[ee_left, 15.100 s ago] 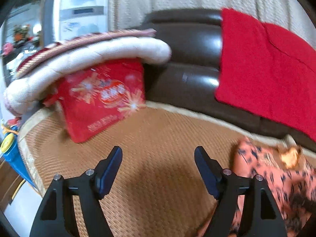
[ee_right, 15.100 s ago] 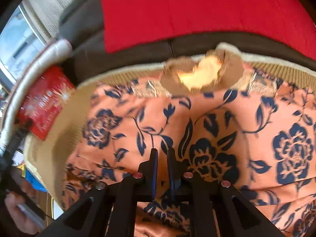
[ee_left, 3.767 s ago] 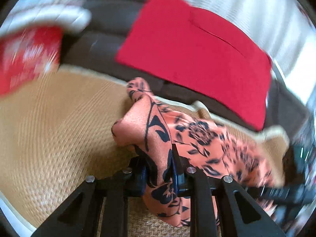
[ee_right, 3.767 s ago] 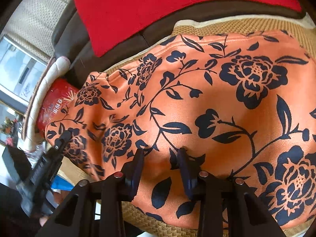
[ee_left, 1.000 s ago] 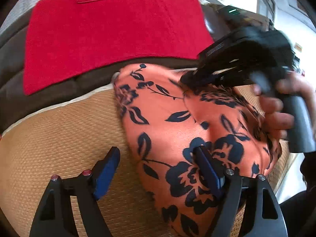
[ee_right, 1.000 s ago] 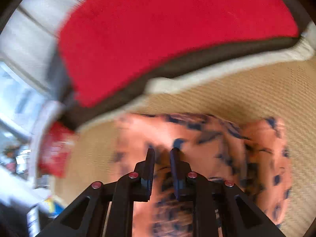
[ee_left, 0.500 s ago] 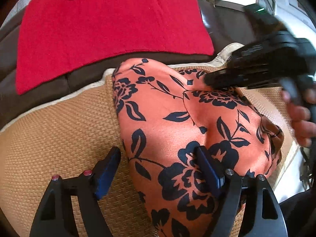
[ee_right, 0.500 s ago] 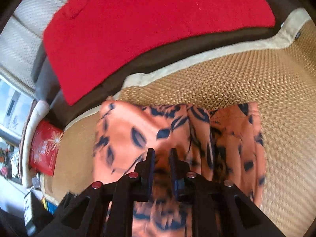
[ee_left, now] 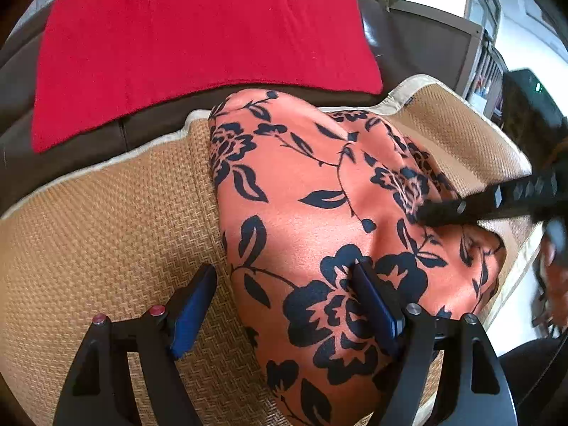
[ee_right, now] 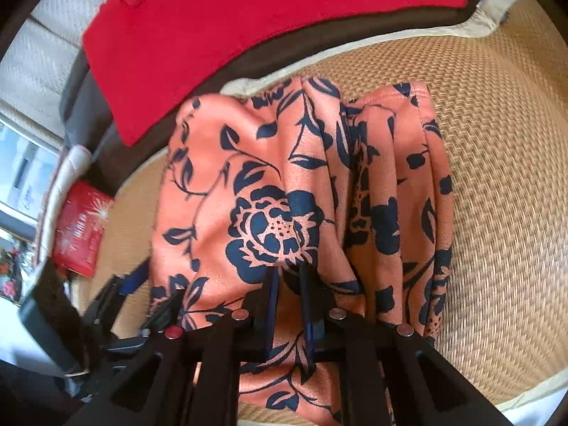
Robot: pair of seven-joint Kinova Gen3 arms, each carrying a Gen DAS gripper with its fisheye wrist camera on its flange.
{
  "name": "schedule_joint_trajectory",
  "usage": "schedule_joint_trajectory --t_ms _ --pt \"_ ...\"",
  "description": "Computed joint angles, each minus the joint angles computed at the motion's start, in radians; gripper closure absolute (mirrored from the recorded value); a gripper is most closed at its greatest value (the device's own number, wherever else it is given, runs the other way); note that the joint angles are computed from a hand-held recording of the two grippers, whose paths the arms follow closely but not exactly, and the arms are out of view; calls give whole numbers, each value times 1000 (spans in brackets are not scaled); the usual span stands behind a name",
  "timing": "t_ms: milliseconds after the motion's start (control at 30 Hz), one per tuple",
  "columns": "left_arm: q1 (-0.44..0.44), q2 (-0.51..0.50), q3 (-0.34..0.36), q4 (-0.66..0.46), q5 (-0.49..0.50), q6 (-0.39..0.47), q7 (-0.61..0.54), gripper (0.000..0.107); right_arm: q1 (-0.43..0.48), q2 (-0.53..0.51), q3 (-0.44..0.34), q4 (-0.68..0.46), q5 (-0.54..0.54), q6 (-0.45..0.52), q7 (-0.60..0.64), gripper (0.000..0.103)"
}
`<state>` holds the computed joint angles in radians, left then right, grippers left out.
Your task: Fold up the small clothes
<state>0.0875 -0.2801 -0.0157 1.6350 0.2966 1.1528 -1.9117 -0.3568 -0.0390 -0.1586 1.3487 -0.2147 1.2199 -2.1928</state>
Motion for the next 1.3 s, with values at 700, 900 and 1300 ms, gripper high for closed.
schedule_joint_trajectory --t_ms 700,900,1300 --pt "-21 -53 -31 -47 -73 125 31 27 -52 54 -18 -25 122 -44 -226 82" --pt "-32 -57 0 -30 -99 101 51 20 -70 81 -10 -143 174 -25 -257 83" --pt "-29 -76 -16 -16 -86 97 17 19 -117 325 26 -470 139 94 -156 83"
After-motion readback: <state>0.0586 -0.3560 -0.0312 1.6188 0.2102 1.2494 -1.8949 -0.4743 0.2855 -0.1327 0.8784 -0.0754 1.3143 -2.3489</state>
